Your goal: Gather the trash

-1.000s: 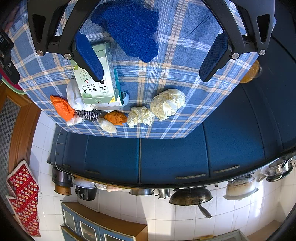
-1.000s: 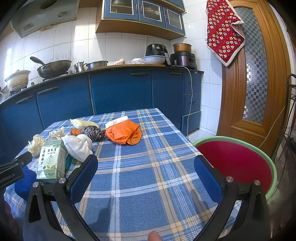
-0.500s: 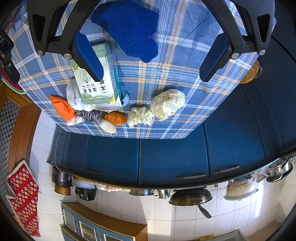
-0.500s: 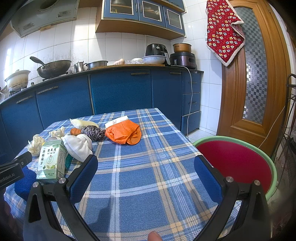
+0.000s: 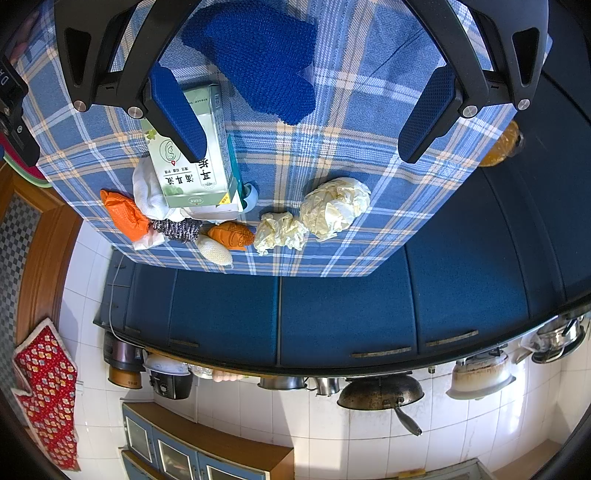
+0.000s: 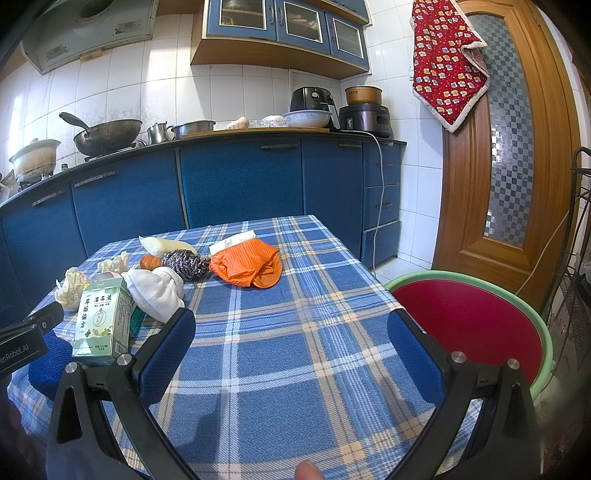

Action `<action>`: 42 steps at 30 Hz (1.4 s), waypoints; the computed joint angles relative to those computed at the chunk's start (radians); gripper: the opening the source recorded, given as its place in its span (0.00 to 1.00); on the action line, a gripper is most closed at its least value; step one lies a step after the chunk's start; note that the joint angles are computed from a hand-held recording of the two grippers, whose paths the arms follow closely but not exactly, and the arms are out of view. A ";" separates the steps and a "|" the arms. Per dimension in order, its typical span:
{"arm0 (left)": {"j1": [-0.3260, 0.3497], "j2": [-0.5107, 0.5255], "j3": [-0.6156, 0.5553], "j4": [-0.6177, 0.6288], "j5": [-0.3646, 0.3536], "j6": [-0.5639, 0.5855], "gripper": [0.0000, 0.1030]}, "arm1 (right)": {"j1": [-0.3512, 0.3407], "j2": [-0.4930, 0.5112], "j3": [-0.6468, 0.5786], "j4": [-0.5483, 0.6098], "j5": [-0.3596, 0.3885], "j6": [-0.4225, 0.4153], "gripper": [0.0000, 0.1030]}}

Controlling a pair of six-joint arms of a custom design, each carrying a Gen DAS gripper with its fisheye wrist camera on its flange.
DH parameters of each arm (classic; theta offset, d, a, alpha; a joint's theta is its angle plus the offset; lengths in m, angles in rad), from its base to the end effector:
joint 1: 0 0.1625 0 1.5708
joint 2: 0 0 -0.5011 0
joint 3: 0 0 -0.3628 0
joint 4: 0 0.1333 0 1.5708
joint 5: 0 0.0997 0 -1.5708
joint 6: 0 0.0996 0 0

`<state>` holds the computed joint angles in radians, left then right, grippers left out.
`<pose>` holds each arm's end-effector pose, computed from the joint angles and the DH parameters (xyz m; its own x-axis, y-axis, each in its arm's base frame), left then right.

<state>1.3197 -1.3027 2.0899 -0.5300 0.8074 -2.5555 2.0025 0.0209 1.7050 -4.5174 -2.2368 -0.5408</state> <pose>0.0882 -0.4697 0.2740 -0.6865 -0.2537 -0.6814 0.5316 0.4642 -0.7084 0.2964 -0.4720 -0.1396 -0.7465 0.0095 0.6653 -0.6157 0.3691 -0.6962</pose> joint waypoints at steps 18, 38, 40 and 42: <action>0.000 0.000 0.000 0.001 0.001 0.000 1.00 | 0.000 0.001 -0.001 0.000 0.000 -0.001 0.99; 0.005 0.000 -0.014 0.056 0.017 -0.027 1.00 | 0.000 0.000 0.002 0.000 0.001 0.001 0.99; 0.012 0.003 -0.038 0.138 0.035 -0.073 1.00 | 0.000 0.000 0.003 -0.001 0.001 0.002 0.99; 0.018 0.003 -0.052 0.205 0.059 -0.108 1.00 | 0.000 -0.001 0.004 -0.002 0.001 0.004 0.99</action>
